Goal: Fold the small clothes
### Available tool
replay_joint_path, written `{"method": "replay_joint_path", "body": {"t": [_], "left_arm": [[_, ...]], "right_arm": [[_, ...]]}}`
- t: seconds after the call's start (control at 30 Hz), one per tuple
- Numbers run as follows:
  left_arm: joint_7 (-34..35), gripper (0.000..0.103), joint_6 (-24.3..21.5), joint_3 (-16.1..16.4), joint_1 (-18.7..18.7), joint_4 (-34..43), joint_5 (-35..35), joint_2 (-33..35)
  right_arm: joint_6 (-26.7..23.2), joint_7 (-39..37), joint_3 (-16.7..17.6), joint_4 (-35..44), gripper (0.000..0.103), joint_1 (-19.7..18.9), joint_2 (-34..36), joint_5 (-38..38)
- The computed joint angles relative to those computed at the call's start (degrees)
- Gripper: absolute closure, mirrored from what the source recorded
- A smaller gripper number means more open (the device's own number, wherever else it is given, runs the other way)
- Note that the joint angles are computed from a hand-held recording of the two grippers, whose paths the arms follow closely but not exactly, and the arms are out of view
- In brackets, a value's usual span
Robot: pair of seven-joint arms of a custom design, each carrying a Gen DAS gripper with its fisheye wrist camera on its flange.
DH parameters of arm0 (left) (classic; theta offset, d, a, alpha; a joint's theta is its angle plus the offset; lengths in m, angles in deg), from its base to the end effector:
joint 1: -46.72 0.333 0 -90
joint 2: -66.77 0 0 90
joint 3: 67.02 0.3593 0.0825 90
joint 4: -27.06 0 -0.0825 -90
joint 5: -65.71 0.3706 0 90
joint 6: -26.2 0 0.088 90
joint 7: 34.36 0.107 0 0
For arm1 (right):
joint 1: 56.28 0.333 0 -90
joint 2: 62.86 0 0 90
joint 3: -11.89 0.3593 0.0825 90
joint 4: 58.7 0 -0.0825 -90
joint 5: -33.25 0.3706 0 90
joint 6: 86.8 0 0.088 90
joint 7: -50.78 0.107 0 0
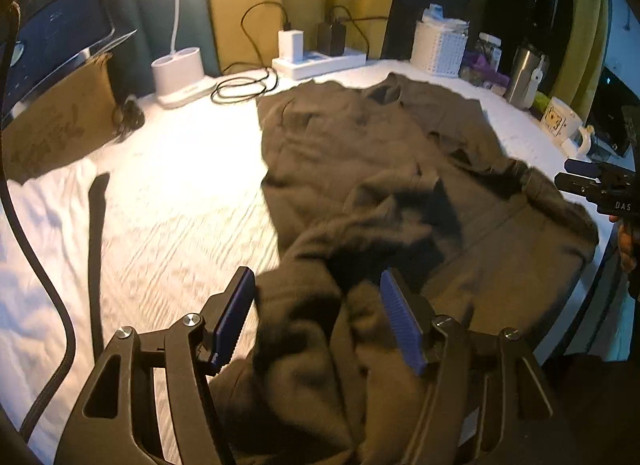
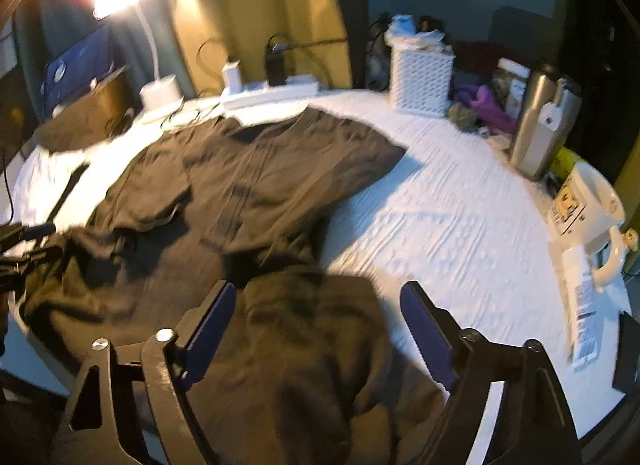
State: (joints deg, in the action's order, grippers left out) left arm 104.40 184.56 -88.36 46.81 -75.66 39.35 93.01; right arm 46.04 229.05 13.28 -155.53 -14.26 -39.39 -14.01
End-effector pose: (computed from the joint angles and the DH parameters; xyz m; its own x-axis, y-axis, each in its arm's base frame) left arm 0.6689 -0.1995 0.4116 -0.6972 -0.7152 0.0495 -0.5874 0.5303 -0.6114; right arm 0.5141 0.4642 0.4337 -0.2655 -0.9640 -0.0144 -0.7476 0.2153 -0.6283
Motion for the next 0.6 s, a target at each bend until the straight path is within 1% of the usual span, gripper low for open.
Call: {"method": "replay_joint_path", "body": {"t": [0.03, 0.17, 0.27, 0.3, 0.33, 0.37, 0.4, 0.43, 0.47, 0.5, 0.53, 0.57, 0.6], "left_arm": [[0.3, 0.038, 0.1, -0.1, 0.4, -0.5, -0.3, -0.2], [0.5, 0.038, 1.8, 0.2, 1.0, -2.0, -0.7, -0.7], [-0.1, 0.038, 1.7, 0.2, 1.4, -1.4, -0.8, 0.1], [-0.1, 0.038, 1.3, 0.0, 1.7, -1.0, -0.9, 0.5], [0.2, 0.038, 0.6, -0.5, 2.0, -0.7, -1.2, 0.8], [1.1, 0.038, -0.2, -1.2, 2.6, -0.3, -1.7, 1.2], [3.4, 0.038, -1.2, -2.8, 3.9, 0.0, -3.2, 1.7], [5.0, 0.040, -1.9, -3.6, 4.4, 0.1, -4.1, 1.8], [6.5, 0.049, -2.1, -4.0, 4.6, 0.0, -4.9, 1.8], [8.2, 0.073, -1.3, -4.1, 4.4, -1.0, -5.2, 1.2], [9.1, 0.087, 0.0, -3.9, 4.0, -1.8, -5.5, 0.6], [11.3, 0.090, 1.3, -5.1, 4.9, -2.9, -7.4, -0.2], [13.0, 0.096, 1.6, -6.1, 5.8, -3.5, -9.5, -0.8]], "right_arm": [[0.1, -0.4, 0.3, 0.2, 0.026, -0.1, 0.4, 0.5], [0.5, -2.6, 0.5, 1.9, 0.032, 0.4, 2.5, 2.1], [-0.5, -4.6, 0.3, 3.4, 0.043, 0.8, 4.3, 4.2], [-1.0, -5.2, 0.2, 3.7, 0.057, 1.0, 4.7, 4.7], [-1.4, -5.8, 0.1, 3.8, 0.066, 1.0, 5.1, 5.5], [-1.4, -5.7, -0.1, 3.4, 0.070, 1.1, 5.0, 5.9], [-0.7, -5.1, -0.4, 2.5, 0.080, 1.3, 4.7, 5.8], [0.0, -4.4, -0.7, 1.7, 0.083, 1.4, 4.4, 5.4], [0.5, -3.3, -1.0, 0.9, 0.086, 1.8, 3.8, 4.7], [1.0, -2.3, -1.2, 0.1, 0.091, 2.0, 3.2, 4.1], [1.0, -1.7, -1.3, -0.4, 0.092, 2.2, 2.6, 3.4], [0.8, -1.0, -1.2, -0.9, 0.093, 2.4, 2.1, 2.9], [0.8, -0.6, -1.0, -1.2, 0.095, 2.5, 1.7, 2.5]]}}
